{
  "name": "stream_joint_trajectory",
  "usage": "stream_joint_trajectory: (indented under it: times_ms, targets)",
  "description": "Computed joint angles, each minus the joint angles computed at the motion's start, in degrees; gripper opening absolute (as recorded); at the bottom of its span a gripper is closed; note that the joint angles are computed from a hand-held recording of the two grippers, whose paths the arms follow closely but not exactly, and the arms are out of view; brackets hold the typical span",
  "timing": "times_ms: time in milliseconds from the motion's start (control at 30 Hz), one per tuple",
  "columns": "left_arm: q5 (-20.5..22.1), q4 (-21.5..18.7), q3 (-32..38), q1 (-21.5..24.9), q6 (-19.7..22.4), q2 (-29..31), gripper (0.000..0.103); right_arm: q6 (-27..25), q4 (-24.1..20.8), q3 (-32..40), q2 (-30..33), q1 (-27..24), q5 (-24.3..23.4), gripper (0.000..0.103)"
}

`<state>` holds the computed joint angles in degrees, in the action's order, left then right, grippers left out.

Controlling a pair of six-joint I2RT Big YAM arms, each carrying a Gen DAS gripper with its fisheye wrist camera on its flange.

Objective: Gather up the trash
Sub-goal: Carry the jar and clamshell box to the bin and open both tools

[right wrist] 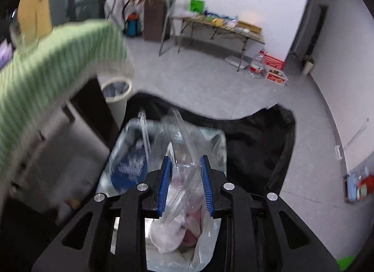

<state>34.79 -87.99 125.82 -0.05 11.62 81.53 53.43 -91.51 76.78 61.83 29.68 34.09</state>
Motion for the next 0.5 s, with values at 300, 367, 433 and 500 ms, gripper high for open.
stream_joint_trajectory:
  times_ms: [300,367,433,500]
  targets:
    - [-5.96,2.46,-11.09,-13.02,-3.12,-3.27,0.000,-2.89,0.19,-5.25,-2.37,-0.38,-10.73,0.035]
    - [-7.20,2.99,-13.79,-16.47,-3.71,-3.90,0.000,-5.77,3.22,-6.33,-5.00,-1.97,-14.25,0.058]
    - [-9.15,3.49,-16.68,-19.96,-4.38,-4.52,0.000,-6.41,4.97,-6.02,-7.35,-2.94,-15.17,0.060]
    - [-10.85,3.73,-18.85,-23.18,-5.18,-4.63,0.000,-6.38,6.09,-4.94,-9.44,-3.33,-14.28,0.064]
